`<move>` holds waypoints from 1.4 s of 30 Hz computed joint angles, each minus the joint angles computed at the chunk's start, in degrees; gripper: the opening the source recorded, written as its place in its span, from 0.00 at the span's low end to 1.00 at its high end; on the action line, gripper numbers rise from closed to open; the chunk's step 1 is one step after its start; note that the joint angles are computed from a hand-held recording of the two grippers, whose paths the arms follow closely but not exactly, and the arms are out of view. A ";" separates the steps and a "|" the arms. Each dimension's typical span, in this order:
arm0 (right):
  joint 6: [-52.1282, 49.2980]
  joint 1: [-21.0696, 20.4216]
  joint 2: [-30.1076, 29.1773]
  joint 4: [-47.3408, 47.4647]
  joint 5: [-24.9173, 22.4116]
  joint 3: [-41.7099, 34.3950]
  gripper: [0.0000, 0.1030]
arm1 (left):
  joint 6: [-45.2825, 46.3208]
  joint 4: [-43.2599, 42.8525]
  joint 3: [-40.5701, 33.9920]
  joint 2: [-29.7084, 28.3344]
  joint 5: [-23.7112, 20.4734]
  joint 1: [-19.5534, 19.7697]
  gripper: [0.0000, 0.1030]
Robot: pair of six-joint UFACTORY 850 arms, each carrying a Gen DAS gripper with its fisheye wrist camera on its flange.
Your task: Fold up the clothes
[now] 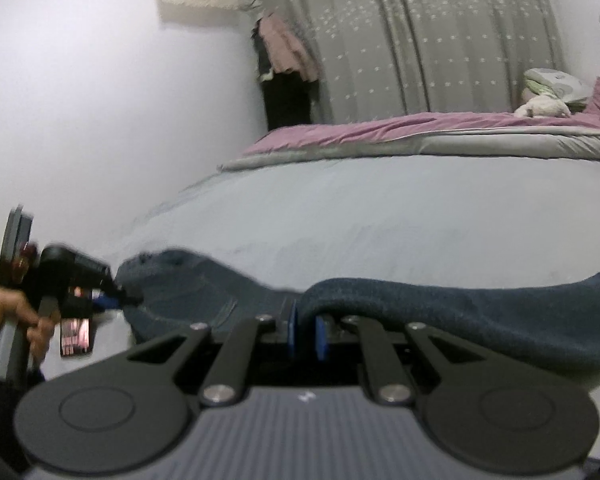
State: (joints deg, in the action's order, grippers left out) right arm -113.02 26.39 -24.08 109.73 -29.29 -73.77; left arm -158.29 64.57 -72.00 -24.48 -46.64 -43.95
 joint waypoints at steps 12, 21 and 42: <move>26.36 2.54 -2.16 -30.65 4.35 1.42 0.10 | 17.86 -13.47 -9.09 -6.33 -7.75 -0.20 0.27; 45.72 2.82 -3.92 -46.21 4.18 -2.72 0.29 | 30.51 -18.70 -18.92 -10.51 -17.90 -1.43 0.45; 61.99 -8.08 -5.22 -47.02 -8.82 -10.23 0.63 | 41.37 -12.62 -30.54 -16.90 -7.45 -3.19 0.53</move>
State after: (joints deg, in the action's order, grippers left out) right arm -51.03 18.31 -29.30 62.71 -38.11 -84.00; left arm -116.92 51.95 -102.54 -41.38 -54.09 -47.14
